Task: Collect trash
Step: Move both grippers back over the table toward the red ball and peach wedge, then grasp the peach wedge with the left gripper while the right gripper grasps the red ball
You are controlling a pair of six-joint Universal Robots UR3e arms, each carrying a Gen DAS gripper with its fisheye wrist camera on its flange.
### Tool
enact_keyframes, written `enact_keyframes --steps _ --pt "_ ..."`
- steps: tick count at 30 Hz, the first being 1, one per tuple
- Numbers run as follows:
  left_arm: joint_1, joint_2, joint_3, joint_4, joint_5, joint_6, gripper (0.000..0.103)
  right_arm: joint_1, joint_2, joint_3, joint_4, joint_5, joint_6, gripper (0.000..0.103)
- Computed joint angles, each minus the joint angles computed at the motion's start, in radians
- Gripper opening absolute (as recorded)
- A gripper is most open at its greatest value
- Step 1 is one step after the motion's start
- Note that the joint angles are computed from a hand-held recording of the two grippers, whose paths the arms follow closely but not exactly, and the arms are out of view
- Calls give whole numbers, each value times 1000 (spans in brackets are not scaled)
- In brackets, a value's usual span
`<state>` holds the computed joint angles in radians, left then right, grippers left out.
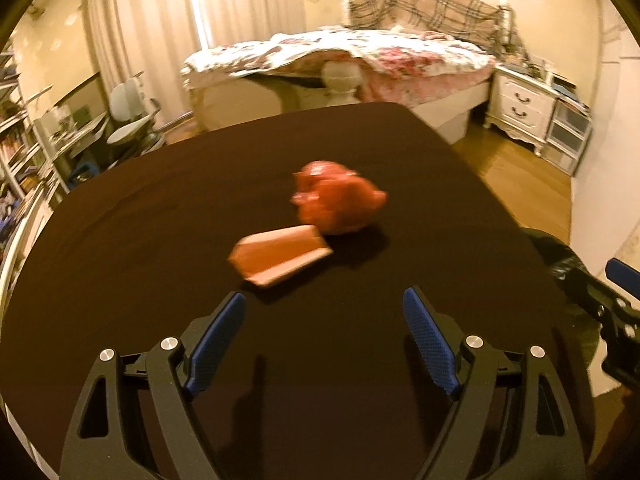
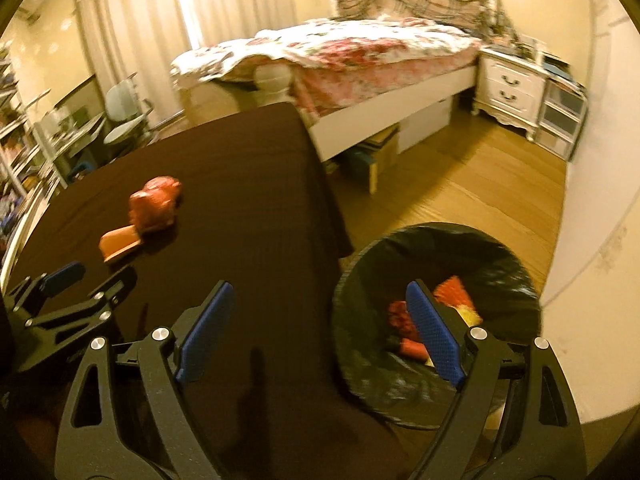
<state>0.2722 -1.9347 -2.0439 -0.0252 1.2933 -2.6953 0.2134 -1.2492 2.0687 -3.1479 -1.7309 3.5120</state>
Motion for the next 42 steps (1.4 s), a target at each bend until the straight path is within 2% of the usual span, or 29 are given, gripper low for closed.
enact_keyframes --steps 9,20,24,29,32,42 --pt "44 -60 100 -65 3 -6 81 56 106 -185 123 0 -30 86" --pt "37 -132 251 -214 11 49 81 44 117 -184 137 19 -19 86" --pt "52 -131 275 -274 -27 90 80 44 120 -191 145 18 -18 86" --pt "96 -100 242 -309 -110 137 55 57 131 -212 161 3 -18 86" --pt "95 -92 227 -293 -115 143 44 67 136 -224 169 -8 -20 86" --pt "121 -84 226 -282 -111 114 40 113 183 -320 218 -27 -27 86"
